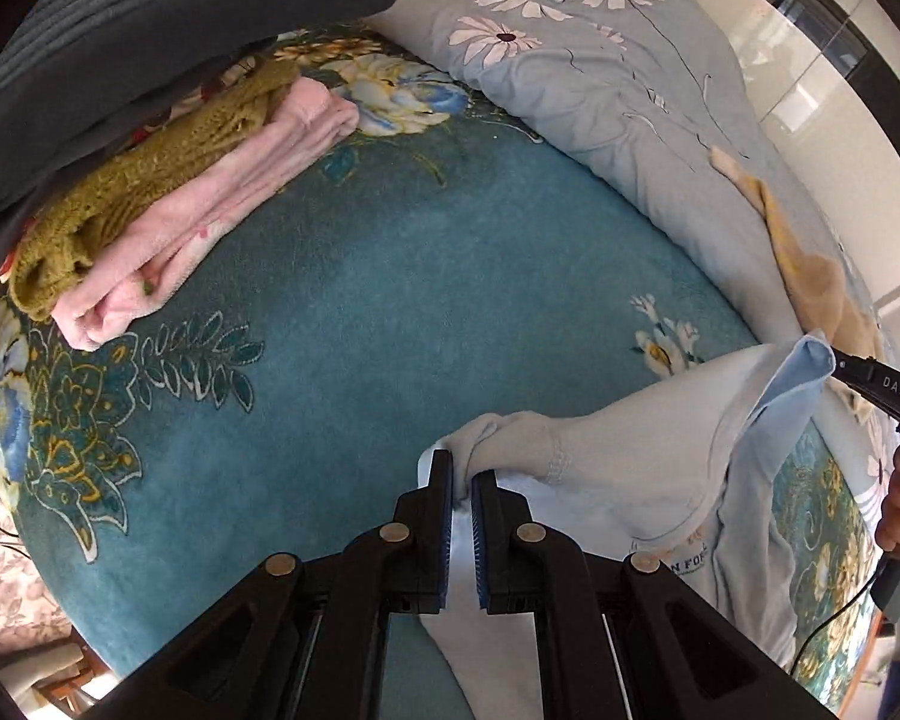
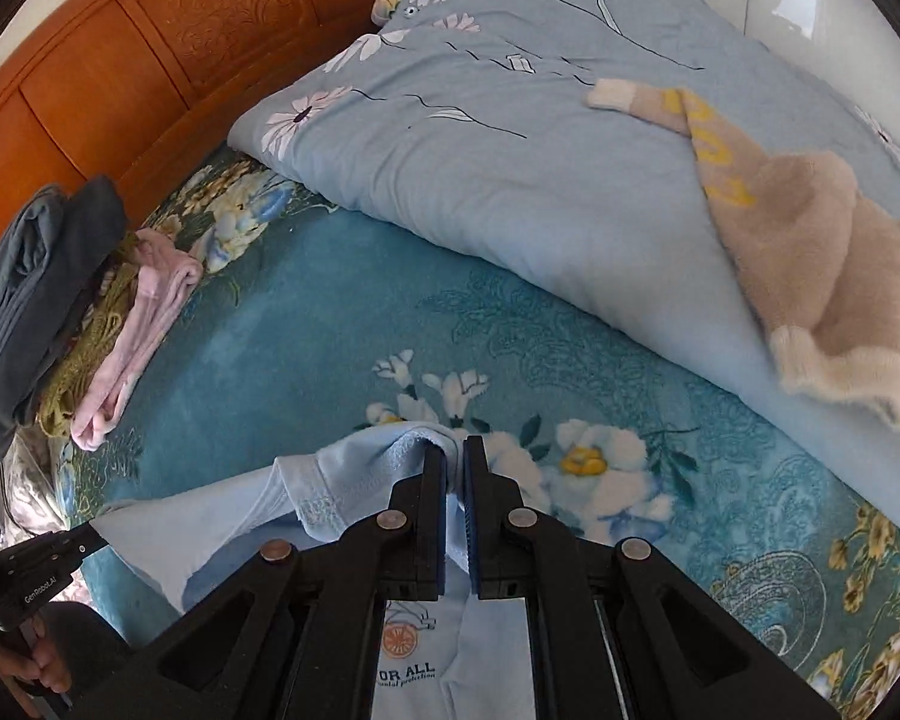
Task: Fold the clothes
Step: 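Lift the shirt with both grippers and shake it out in the air, then lay the shirt flat on the blanket and open both grippers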
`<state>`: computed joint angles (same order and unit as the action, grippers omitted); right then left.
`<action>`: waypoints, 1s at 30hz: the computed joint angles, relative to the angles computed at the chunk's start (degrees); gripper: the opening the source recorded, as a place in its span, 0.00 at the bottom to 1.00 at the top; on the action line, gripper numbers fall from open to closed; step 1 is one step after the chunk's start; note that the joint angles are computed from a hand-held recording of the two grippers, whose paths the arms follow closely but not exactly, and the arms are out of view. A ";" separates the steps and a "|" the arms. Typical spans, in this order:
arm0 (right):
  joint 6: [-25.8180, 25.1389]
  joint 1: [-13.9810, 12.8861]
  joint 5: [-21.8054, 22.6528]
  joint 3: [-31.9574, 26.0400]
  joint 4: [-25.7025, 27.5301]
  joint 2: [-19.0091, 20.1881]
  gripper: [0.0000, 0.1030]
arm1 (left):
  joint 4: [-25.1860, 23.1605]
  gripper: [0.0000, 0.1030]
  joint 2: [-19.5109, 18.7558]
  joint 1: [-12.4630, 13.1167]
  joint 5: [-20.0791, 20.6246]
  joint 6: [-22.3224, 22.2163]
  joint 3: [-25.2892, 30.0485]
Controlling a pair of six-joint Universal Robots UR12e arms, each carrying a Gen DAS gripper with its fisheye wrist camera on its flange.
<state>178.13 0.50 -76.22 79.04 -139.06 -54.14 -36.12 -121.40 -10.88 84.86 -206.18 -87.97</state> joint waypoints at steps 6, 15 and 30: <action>1.70 0.97 -2.81 -11.41 6.68 6.80 0.05 | -3.03 0.06 -5.21 2.07 -2.74 -0.20 6.85; 5.19 1.43 -5.82 -19.86 15.86 13.46 0.05 | -7.26 0.09 -9.49 3.38 -7.46 1.24 11.28; 1.24 -0.09 -5.97 0.03 5.36 1.78 0.36 | 11.81 0.26 -2.37 2.93 -11.49 -13.39 -4.73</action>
<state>179.37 0.41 -82.19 79.08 -133.71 -52.36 -24.32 -123.77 -7.94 73.37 -219.57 -92.70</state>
